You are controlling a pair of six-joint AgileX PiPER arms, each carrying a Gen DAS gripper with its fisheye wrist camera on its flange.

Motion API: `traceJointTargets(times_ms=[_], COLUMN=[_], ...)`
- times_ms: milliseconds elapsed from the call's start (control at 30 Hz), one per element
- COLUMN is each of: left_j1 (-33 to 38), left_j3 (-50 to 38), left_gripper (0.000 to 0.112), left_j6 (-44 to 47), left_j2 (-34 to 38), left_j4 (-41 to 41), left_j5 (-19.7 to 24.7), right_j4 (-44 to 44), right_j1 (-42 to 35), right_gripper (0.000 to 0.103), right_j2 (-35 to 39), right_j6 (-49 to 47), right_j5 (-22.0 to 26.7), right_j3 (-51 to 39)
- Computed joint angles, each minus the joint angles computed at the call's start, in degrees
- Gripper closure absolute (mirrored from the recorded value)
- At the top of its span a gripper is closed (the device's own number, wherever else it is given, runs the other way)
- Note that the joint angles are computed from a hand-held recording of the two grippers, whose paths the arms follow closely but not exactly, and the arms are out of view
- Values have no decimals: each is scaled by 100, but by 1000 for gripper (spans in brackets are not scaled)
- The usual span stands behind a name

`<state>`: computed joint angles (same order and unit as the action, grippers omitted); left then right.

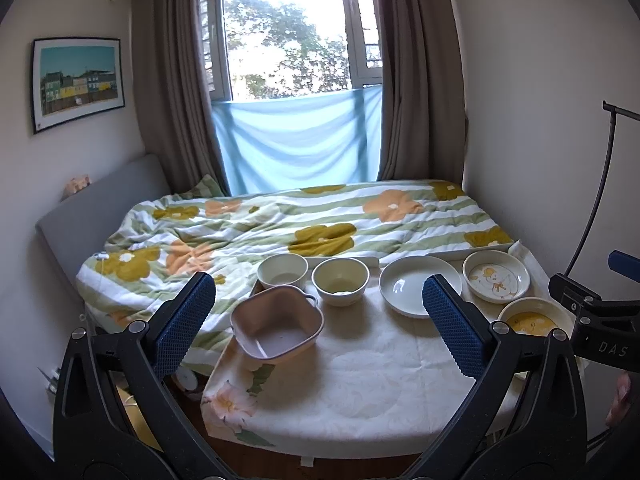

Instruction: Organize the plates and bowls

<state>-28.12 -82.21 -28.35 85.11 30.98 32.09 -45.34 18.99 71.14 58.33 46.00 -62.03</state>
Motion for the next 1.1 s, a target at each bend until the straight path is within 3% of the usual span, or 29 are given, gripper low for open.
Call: traceJointTargets(times_ms=[500,733,933,1000,1100], left_j1=[49,169,174,111,-97], left_j3=[-119,-929,-1637,-2080,-3399], left_gripper=[10,10,10,10,10], left_j6=[79,1334,2977,3524,3907], left_j2=[103,722,1604,2081,3187], left_j4=[-104,-1144,-2708,-3306,-3820], left_j5=[52,487,627,910,1851], right_j4=[39,441,1007,1488,2676], right_j1=[-16,-309,-953,-1425,-2412], right_gripper=[0,0,0,0,0], right_j2=[60,210,35,-65,-169], right_j6=[-34,-174,-337,-757,-1896], right_j5=[16,113,42,-226,-717], right_j3=[-50,-107,420,689,1093])
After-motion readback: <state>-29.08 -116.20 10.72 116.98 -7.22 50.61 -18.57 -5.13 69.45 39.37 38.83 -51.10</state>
